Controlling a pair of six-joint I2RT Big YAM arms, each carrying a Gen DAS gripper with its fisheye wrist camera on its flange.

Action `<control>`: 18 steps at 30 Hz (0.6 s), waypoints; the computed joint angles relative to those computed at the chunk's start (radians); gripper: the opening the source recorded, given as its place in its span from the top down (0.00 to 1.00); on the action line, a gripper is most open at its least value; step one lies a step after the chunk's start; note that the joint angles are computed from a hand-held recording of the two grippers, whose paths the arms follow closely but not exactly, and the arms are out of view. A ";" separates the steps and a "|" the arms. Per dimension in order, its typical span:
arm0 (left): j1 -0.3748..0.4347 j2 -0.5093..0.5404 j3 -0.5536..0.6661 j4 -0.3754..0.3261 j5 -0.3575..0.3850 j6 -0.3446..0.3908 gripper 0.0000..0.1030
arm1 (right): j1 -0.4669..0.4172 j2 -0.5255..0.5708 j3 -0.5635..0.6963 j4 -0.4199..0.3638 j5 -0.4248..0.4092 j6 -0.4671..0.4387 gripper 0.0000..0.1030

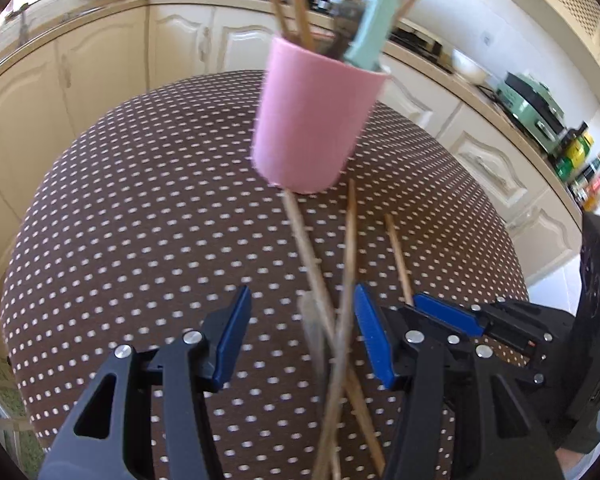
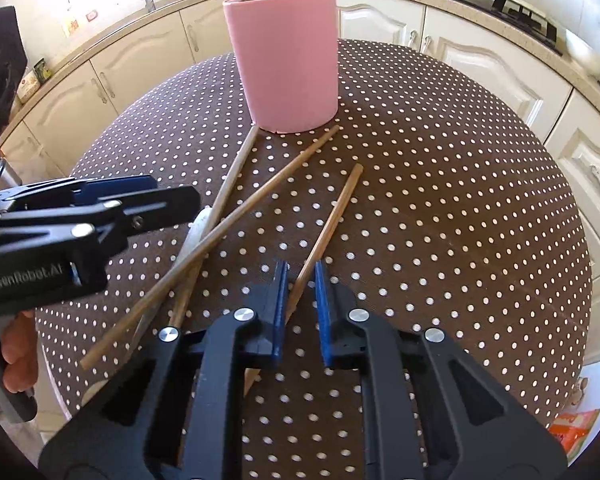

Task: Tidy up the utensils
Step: 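Move both open grippers down to the chopsticks lying beside the pink cup, then grasp a wooden chopstick with the left gripper while the right gripper grasps another chopstick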

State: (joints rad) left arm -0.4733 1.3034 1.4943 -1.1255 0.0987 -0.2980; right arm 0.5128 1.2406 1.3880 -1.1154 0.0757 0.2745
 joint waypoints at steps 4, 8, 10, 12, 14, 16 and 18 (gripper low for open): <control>-0.037 0.036 0.039 -0.025 0.016 0.046 0.63 | -0.037 -0.018 -0.013 0.001 -0.050 -0.003 0.90; -0.070 0.084 0.088 -0.063 -0.009 0.081 0.71 | -0.060 -0.029 -0.020 0.000 -0.064 0.000 0.91; -0.081 0.112 0.117 -0.084 -0.025 0.091 0.76 | -0.069 -0.033 -0.020 -0.003 -0.069 -0.002 0.92; -0.091 0.143 0.149 -0.109 -0.047 0.095 0.81 | -0.075 -0.039 -0.021 -0.009 -0.075 -0.006 0.92; -0.099 0.169 0.178 -0.132 -0.065 0.096 0.84 | -0.081 -0.042 -0.023 -0.009 -0.086 -0.007 0.92; -0.107 0.188 0.196 -0.145 -0.073 0.093 0.85 | -0.083 -0.044 -0.023 -0.012 -0.092 -0.007 0.92; -0.111 0.200 0.200 -0.150 -0.084 0.092 0.85 | -0.085 -0.040 -0.020 -0.012 -0.096 -0.008 0.92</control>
